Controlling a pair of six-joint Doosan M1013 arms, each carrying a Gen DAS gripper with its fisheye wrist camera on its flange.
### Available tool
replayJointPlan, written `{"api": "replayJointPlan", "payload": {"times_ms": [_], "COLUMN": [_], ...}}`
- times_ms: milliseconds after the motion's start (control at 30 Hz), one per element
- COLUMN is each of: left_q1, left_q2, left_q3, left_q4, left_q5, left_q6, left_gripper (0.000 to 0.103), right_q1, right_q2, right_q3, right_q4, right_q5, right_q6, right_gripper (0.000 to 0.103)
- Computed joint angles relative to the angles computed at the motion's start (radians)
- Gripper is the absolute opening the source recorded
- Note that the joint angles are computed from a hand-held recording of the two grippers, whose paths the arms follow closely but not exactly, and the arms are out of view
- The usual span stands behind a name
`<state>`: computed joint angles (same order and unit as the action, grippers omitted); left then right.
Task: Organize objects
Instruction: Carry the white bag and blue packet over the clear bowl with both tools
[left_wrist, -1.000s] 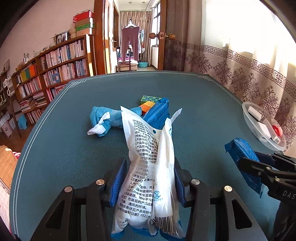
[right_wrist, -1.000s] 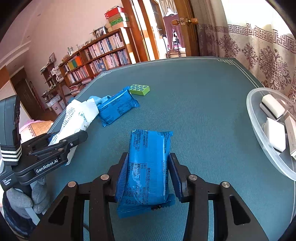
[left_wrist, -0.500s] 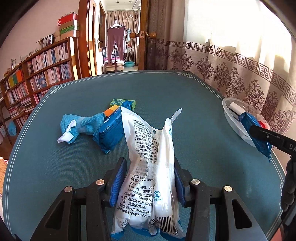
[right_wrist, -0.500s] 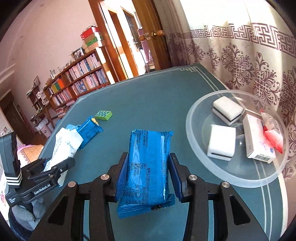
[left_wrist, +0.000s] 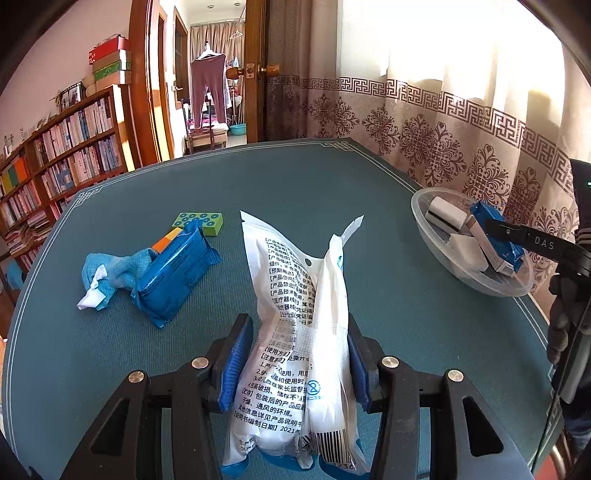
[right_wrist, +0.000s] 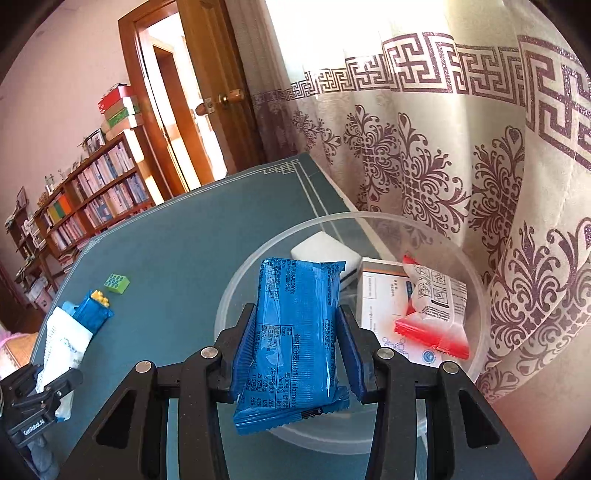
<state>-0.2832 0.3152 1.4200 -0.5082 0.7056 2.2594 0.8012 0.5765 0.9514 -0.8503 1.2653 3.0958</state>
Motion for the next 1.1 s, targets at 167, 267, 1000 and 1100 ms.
{"api": "replayJointPlan", "payload": {"times_ms": [167, 267, 1000, 1100], "left_q1": [-0.020, -0.031, -0.148, -0.159], "left_q2": [0.003, 0.008, 0.108, 0.127], "left_q3": [-0.009, -0.020, -0.188, -0.214], "left_q4": [0.002, -0.005, -0.093, -0.101], "left_q5": [0.004, 0.013, 0.147, 0.167], "left_q6": [0.004, 0.011, 0.104, 0.112], "left_gripper": [0.050, 0.050, 0.051, 0.051], "right_q1": [-0.012, -0.007, 0.051, 0.049], "right_q2": [-0.019, -0.026, -0.026, -0.029], "right_q3": [0.046, 0.059, 0.074, 0.079], "right_q4": [0.015, -0.003, -0.138, -0.130], "right_q5": [-0.023, -0.018, 0.095, 0.085], "right_q6": [0.038, 0.047, 0.052, 0.055], "right_gripper": [0.051, 0.051, 0.055, 0.056]}}
